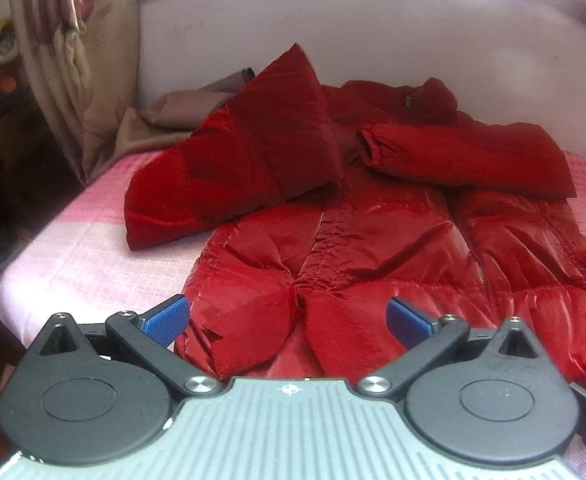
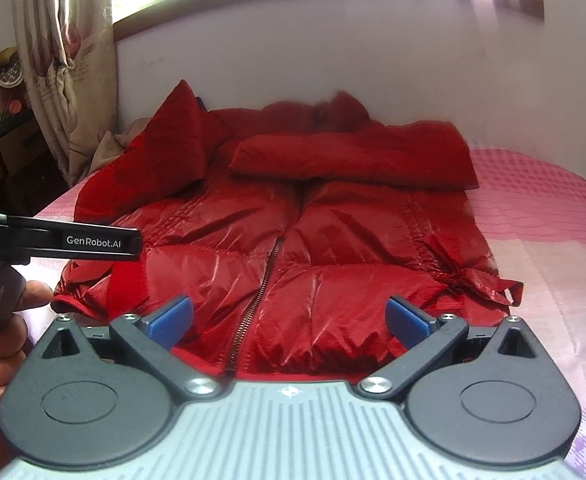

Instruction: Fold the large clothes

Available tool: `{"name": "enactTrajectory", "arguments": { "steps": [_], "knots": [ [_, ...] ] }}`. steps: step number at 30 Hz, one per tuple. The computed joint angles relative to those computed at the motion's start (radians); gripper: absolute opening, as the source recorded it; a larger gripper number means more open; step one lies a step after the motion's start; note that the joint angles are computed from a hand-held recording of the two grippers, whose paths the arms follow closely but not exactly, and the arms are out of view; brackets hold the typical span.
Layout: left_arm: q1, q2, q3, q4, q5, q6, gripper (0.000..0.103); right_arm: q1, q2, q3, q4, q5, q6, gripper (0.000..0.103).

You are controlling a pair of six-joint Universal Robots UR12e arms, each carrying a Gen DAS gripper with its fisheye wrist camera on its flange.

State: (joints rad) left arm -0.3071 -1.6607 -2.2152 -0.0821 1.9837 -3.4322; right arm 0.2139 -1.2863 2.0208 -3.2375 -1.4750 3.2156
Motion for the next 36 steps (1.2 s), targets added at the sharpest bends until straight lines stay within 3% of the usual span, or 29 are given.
{"name": "enactTrajectory", "arguments": {
  "steps": [4, 9, 14, 19, 24, 27, 28, 29, 32, 36],
  "knots": [
    [0.081, 0.025, -0.021, -0.003, -0.118, -0.041, 0.103, 0.002, 0.003, -0.005, 0.011, 0.003, -0.008, 0.103],
    [0.212, 0.042, -0.071, 0.094, -0.268, -0.055, 0.101, 0.0, 0.011, -0.013, 0.033, 0.009, -0.005, 0.103],
    [0.34, 0.011, -0.086, 0.16, -0.352, -0.054, 0.101, 0.0, 0.018, -0.019, 0.049, 0.017, -0.002, 0.103],
    [0.447, -0.029, -0.067, 0.152, -0.464, -0.081, 0.094, 0.003, 0.025, -0.025, 0.063, 0.013, -0.008, 0.103],
    [0.466, -0.077, -0.032, 0.158, -0.477, -0.046, 0.088, 0.005, 0.029, -0.03, 0.08, 0.001, -0.002, 0.103],
    [0.46, -0.106, -0.015, 0.184, -0.483, 0.006, 0.064, 0.006, 0.029, -0.032, 0.088, -0.009, 0.002, 0.103],
    [0.46, -0.113, -0.008, 0.183, -0.492, 0.026, 0.036, 0.006, 0.03, -0.033, 0.089, -0.013, 0.003, 0.103],
    [0.458, -0.115, 0.0, 0.165, -0.492, 0.022, 0.027, 0.006, 0.03, -0.034, 0.091, -0.016, 0.004, 0.103],
    [0.446, -0.117, -0.001, 0.205, -0.42, -0.021, 0.015, 0.007, 0.031, -0.037, 0.095, -0.022, 0.005, 0.103],
    [0.441, -0.07, -0.022, 0.216, -0.247, -0.064, 0.013, 0.001, 0.034, -0.053, 0.1, -0.016, -0.012, 0.103]
  ]
}}
